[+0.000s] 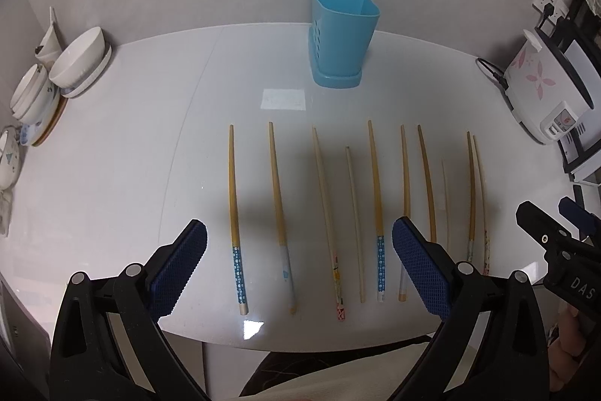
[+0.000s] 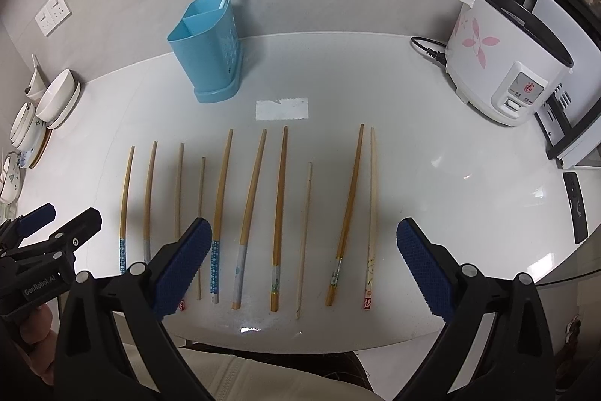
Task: Organize utensils
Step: 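Grasp a blue-patterned chopstick with the left tool while the right tool grasps a plain chopstick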
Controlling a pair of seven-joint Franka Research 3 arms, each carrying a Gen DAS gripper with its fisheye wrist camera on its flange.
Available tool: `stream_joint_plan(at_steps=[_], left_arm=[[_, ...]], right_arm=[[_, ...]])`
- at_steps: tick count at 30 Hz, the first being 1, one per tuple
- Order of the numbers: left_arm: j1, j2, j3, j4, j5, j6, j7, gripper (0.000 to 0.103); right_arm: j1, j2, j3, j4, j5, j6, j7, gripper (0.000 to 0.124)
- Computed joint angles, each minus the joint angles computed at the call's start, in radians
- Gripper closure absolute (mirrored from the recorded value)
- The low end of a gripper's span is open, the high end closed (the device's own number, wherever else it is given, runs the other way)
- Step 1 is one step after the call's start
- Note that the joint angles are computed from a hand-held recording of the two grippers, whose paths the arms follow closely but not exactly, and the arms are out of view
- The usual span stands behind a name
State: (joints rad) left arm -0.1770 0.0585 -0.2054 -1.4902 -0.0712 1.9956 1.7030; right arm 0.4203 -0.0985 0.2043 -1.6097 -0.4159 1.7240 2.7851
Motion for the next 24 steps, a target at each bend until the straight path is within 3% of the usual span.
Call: stream_joint_plan(at_steps=[12,24], left_arm=[[0.021,0.130,0.008,0.116,0.026,-0.048,-0.025,0.007],[0.051,0.288,0.017,0.204,0.097,-0.108,-0.053,0.011]], right_arm=[[-0.020,0.046,-0.038,-0.032,0.062,0.072,-0.070,0.037],[-0.034,0.128,-0.086,-0.067,0.172,0.090,-0.127,0.065]])
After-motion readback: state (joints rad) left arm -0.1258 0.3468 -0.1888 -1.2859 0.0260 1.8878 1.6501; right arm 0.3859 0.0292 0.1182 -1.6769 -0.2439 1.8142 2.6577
